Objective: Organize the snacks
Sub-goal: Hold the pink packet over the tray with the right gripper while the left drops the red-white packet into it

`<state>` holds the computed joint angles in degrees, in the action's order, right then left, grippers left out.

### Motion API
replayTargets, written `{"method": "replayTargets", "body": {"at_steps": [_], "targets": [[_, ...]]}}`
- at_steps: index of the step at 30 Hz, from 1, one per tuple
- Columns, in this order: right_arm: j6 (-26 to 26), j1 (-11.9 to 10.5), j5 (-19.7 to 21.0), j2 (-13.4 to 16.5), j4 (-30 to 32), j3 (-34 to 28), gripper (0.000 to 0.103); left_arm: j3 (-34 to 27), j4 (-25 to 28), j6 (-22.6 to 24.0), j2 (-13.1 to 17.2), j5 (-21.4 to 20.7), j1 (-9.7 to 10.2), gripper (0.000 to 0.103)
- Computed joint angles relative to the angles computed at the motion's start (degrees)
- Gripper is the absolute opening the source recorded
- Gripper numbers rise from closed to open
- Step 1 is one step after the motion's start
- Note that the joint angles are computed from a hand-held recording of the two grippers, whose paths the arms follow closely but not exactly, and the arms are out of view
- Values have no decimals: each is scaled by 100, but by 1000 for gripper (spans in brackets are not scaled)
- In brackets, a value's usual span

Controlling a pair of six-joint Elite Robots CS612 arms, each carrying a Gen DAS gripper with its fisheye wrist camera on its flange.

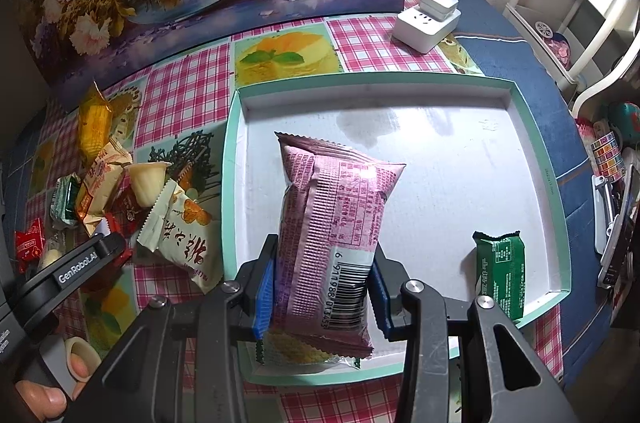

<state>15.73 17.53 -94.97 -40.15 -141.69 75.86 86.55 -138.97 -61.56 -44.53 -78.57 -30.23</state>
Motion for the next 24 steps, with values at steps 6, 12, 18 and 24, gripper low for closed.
{"method": "replayTargets", "body": {"at_steps": [6,12,18,24], "targets": [[84,-14,31,-30,-56,51,42,110,-130,127,-171,214,-82,70],[202,-54,-38,-41,-75,104,42,92,-367,409,-236,288,-199,70],[405,-139,-123,-55,-45,185,42,-170,-441,906,-126,235,-311,70],[737,-266,-332,-98,-31,300,42,-476,-443,1422,45,50,-412,70]]}}
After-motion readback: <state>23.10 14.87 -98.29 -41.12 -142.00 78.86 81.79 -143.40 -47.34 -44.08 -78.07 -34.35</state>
